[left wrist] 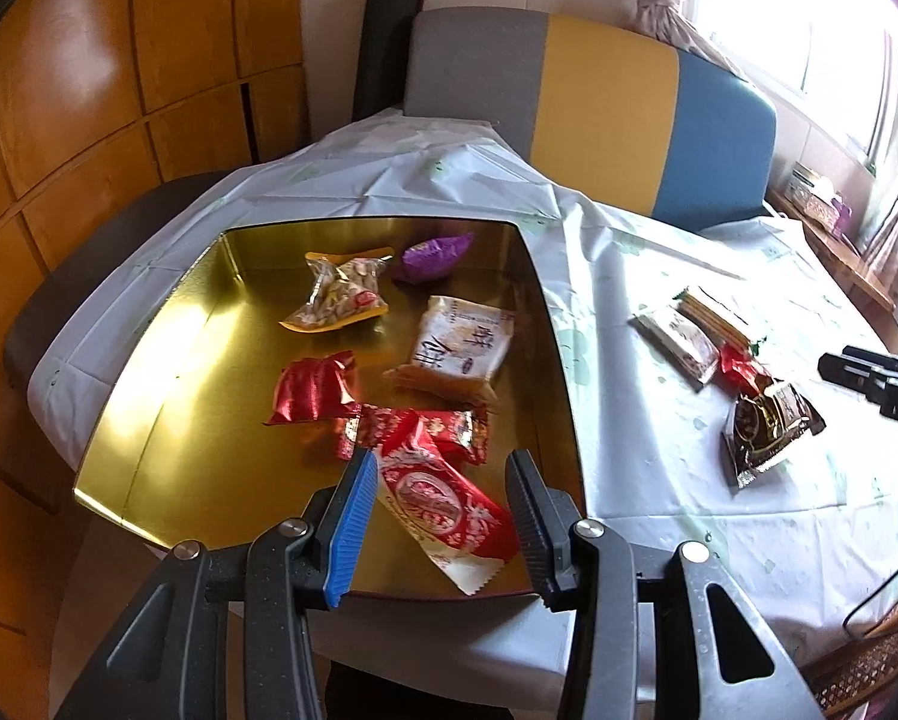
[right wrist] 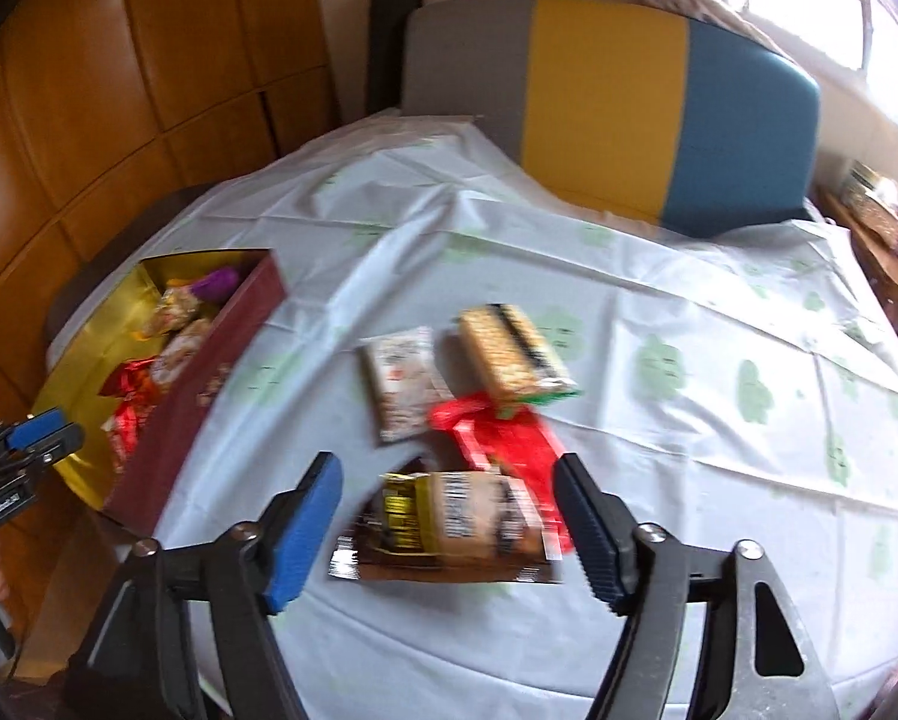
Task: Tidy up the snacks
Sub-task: 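Carry the red-wrapped pastry into the tin and release it with the right gripper, then grasp the brown coffee-biscuit bag with the left gripper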
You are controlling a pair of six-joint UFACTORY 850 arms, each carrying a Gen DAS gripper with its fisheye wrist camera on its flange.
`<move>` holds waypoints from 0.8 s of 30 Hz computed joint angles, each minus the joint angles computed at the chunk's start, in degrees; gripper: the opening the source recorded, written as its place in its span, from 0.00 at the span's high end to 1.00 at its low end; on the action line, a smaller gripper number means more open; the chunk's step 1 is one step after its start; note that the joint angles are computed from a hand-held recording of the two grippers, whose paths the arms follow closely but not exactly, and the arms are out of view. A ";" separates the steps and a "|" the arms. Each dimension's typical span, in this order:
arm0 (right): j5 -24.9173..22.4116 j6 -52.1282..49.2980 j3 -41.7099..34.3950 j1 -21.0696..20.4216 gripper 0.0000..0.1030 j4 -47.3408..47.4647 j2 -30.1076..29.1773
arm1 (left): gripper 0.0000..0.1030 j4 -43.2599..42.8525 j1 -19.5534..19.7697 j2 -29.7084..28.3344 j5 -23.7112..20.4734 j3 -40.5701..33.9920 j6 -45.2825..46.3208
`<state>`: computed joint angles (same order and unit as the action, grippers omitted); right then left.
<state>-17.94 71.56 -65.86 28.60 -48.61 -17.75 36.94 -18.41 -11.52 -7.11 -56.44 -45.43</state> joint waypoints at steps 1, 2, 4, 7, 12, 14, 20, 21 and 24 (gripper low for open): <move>-0.55 0.26 0.49 -0.49 0.26 -0.20 0.49 | 0.56 -0.44 -0.14 -0.05 -0.02 -0.02 0.59; -1.03 0.35 0.88 -1.14 0.26 -0.21 0.88 | 0.56 -0.68 -0.27 -0.06 -0.03 -0.01 0.96; -2.12 1.85 1.88 -2.72 0.25 -1.16 1.72 | 0.56 -2.05 -0.50 -0.12 0.05 -0.04 2.58; -4.04 8.25 3.60 -5.18 0.24 -4.67 2.73 | 0.56 -3.18 -0.86 -0.22 -0.04 -0.14 4.18; -5.13 13.53 5.94 -10.10 0.24 1.33 3.47 | 0.56 -6.07 -1.39 -0.53 -0.18 -0.56 7.85; -3.48 12.41 6.74 -11.89 0.24 6.24 3.93 | 0.56 -7.45 -1.60 -0.73 -0.30 -0.79 9.41; -3.72 14.43 7.40 -12.76 0.24 7.25 4.54 | 0.56 -13.18 -2.63 -1.51 -0.70 -1.53 15.81; -3.80 15.36 7.46 -12.59 0.22 6.25 4.51 | 0.56 -14.07 -2.90 -1.61 -0.80 -1.63 16.91; -3.49 16.06 7.48 -12.40 0.21 5.45 4.57 | 0.56 -16.66 -3.35 -1.91 -1.01 -1.93 20.01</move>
